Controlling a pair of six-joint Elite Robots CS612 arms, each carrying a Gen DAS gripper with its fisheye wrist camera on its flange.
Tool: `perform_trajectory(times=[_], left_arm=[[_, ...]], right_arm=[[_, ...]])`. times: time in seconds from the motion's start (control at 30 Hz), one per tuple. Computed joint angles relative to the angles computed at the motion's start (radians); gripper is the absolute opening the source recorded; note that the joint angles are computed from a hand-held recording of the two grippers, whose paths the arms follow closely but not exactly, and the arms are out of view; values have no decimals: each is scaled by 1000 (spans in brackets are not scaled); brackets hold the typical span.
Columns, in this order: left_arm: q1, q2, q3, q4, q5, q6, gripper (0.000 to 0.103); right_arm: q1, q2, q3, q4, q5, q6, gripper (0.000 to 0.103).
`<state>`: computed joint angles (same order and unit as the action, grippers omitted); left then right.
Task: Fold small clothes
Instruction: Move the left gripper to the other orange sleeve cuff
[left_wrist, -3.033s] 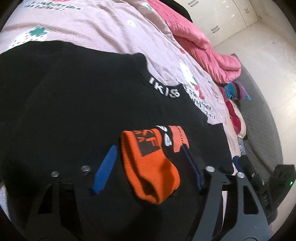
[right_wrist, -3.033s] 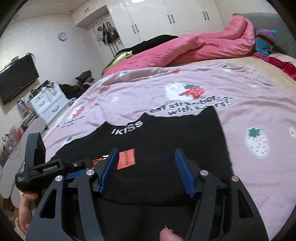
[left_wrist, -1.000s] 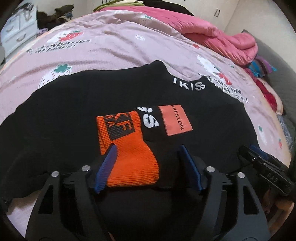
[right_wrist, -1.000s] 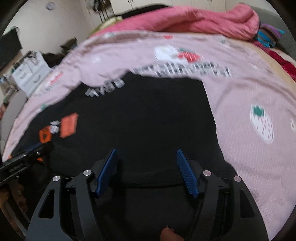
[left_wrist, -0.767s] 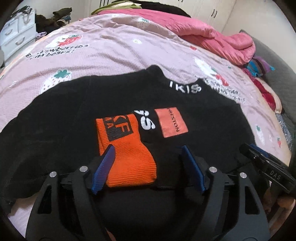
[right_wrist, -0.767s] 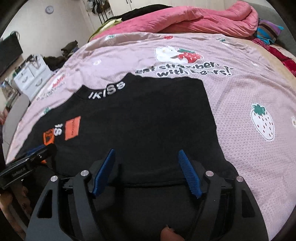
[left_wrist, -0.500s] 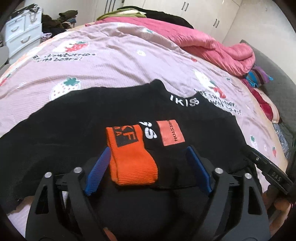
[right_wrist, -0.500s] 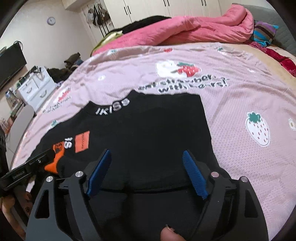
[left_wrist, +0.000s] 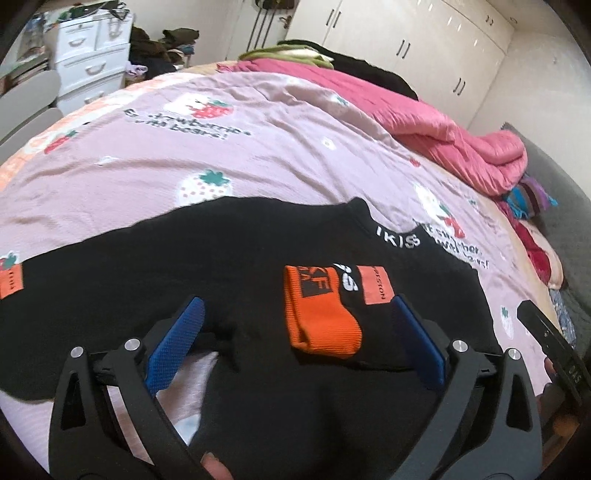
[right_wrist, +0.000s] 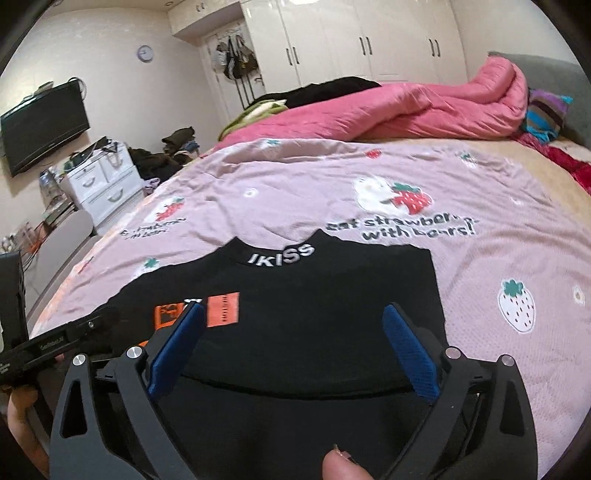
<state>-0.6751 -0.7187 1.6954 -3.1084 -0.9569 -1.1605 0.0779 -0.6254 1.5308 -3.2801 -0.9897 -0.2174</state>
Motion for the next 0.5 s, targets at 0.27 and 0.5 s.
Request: perform_trajectory(times=[0.27,0.5], left_arm=[[-23,-46,68,12,92,-69,94],[-40,-79,123,33,145,-123,94]], right_arm=[[12,-23,35,-38,27,-36,97],[29,-36,56,-47,35,-78,97]])
